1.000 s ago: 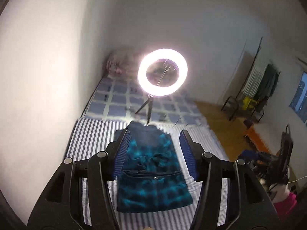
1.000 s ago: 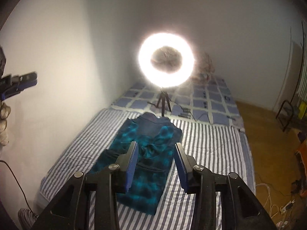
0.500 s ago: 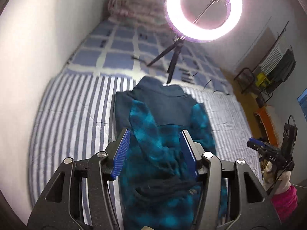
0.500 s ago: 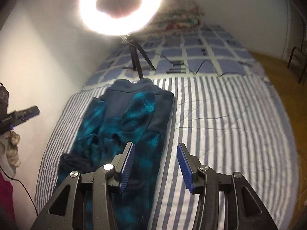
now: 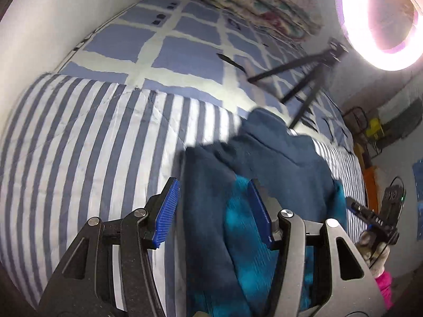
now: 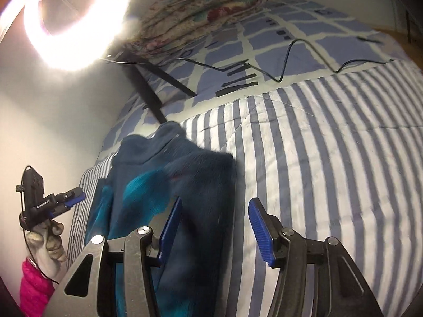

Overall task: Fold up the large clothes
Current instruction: 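Grasp the collar end of the shirt with both tools and lift it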

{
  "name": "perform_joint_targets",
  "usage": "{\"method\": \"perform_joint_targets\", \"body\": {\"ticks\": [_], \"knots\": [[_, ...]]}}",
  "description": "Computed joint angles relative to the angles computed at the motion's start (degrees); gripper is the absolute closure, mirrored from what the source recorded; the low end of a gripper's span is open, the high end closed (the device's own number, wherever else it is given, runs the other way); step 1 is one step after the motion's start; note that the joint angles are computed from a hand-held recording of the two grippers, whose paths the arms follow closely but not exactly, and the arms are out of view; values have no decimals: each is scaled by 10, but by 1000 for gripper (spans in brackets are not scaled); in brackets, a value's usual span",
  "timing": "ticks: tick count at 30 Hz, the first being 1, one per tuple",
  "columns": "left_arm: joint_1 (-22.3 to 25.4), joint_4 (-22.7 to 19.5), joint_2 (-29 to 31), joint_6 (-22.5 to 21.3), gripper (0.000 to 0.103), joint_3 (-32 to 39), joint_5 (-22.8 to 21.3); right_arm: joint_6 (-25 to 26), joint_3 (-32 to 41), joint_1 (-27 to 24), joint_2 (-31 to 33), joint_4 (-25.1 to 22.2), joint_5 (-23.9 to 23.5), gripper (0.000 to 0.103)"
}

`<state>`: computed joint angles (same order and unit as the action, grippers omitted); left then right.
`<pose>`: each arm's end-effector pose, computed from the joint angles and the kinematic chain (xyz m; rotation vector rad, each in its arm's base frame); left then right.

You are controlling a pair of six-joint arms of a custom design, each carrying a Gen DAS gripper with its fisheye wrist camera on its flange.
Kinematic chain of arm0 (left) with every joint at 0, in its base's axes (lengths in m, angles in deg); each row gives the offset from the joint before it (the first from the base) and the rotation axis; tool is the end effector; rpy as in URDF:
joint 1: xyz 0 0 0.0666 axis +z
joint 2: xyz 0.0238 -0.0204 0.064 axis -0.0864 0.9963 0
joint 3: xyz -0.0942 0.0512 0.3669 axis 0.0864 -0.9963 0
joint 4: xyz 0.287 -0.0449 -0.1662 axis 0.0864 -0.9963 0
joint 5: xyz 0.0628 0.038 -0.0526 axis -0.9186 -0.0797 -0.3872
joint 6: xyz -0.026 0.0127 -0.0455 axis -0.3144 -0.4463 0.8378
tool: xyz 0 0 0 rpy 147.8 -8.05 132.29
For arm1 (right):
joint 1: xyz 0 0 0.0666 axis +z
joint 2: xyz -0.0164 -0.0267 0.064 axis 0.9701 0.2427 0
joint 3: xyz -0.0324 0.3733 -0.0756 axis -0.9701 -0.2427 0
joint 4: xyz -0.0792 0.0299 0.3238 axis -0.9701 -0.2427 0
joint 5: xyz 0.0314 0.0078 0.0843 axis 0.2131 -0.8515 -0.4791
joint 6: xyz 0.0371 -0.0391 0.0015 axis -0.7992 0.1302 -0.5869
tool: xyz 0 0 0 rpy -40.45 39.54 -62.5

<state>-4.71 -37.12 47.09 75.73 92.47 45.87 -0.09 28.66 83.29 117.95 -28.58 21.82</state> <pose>0.6014 -0.0106 0.4380 -0.2264 2.5899 -0.5783 0.5040 0.0803 0.4567 0.0066 2.5696 0.7389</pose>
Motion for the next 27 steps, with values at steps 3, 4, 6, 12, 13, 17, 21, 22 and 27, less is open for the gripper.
{"method": "perform_joint_targets", "body": {"ticks": [3, 4, 6, 12, 13, 17, 21, 22, 27], "knots": [[-8, 0, 35, -10, 48, 47, 0, 12, 25, 4, 29, 9, 0, 48], [-10, -4, 44, -14, 48, 61, -1, 17, 37, 6, 39, 7, 2, 48], [-21, -26, 77, -25, 48, 115, -2, 22, 57, 6, 59, 6, -8, 48], [-54, -141, 192, -73, 48, 313, -42, 47, 86, 22, 90, 6, -5, 54], [-60, -141, 197, -77, 48, 317, -55, 57, 88, 27, 92, 3, 5, 61], [-76, -62, 151, -89, 73, 213, -105, 91, 95, 41, 93, -3, 39, 85], [-81, -21, 121, -89, 96, 159, -133, 113, 97, 53, 85, -3, 72, 91], [-80, -6, 109, -86, 101, 139, -130, 118, 98, 58, 81, -3, 85, 92], [-79, 35, 60, -81, 102, 89, -126, 118, 106, 70, 60, -1, 115, 93]]}}
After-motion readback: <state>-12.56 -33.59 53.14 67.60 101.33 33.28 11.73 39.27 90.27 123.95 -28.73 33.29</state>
